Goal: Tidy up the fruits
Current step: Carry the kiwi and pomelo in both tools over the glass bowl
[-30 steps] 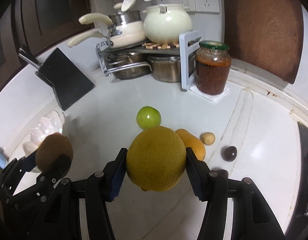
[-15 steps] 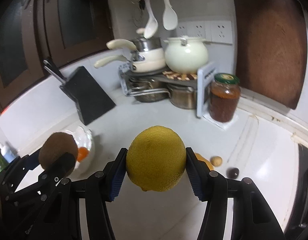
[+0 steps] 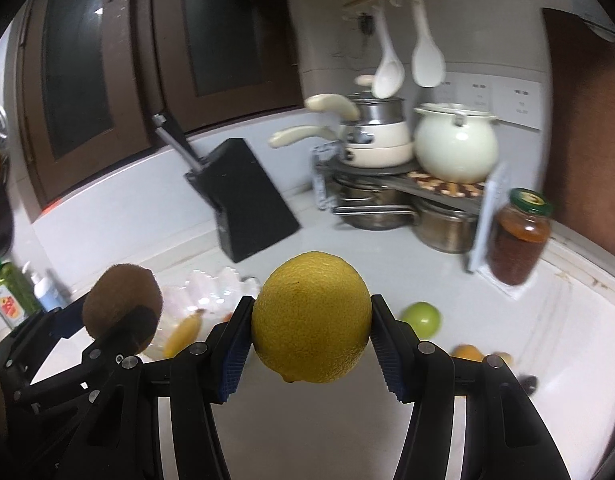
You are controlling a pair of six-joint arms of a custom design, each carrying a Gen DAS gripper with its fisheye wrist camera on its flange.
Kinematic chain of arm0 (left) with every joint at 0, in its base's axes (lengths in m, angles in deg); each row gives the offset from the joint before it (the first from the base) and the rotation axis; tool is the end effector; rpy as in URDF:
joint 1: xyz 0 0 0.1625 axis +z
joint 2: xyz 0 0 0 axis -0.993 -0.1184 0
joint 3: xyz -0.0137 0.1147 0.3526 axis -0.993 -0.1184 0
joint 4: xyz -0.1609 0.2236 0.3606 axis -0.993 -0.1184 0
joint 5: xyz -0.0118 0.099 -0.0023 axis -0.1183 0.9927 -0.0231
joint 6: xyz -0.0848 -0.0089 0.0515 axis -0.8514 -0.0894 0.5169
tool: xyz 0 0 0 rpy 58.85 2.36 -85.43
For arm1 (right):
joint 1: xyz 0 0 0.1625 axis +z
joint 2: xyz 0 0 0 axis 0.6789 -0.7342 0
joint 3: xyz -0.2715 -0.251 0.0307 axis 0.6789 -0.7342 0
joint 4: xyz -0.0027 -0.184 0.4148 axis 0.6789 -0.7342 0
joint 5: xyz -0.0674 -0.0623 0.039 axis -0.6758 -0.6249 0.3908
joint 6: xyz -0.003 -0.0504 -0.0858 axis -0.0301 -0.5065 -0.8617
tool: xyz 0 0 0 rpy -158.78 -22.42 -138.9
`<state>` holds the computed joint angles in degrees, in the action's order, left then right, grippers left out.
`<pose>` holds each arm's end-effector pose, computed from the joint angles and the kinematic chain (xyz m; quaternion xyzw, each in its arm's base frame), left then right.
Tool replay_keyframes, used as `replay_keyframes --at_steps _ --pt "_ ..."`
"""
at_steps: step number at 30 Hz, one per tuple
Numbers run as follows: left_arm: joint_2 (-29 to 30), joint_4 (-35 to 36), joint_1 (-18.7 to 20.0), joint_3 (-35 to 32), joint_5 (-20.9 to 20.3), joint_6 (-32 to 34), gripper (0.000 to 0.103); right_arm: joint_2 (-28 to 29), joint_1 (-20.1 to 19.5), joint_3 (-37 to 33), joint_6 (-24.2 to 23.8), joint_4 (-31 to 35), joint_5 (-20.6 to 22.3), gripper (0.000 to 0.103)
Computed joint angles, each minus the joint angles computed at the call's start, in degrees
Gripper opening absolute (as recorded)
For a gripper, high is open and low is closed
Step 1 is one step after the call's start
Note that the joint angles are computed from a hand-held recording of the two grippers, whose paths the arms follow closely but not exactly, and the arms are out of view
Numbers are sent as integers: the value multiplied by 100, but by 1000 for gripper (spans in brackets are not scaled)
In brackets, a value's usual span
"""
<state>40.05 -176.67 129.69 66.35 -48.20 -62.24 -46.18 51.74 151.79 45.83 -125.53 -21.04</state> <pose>-0.2861 -0.6333 0.1076 0.0852 0.7385 -0.5336 0.4032 0.1900 -0.7273 0.2117 0.3700 -0.8539 0.3447 0.1227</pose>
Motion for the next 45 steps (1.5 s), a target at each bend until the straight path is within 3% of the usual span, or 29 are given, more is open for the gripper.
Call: replay_keyframes --at_steps 8,14,23,35,45 --pt "-139 -894 90 57 365 874 55 357 204 -281 -70 417 132 57" --pt "-269 -1016 248 104 430 1090 55 781 346 -690 -126 738 40 57" --pt "-646 202 599 546 280 -208 55 1529 499 -1513 -408 1232 -177 57" --pt "-816 1227 914 735 241 -1153 55 2590 592 -2845 -714 2356 -624 57" --pt "-1112 2022 1135 943 -51 -1951 55 3141 706 -3475 -1005 2727 -1029 57"
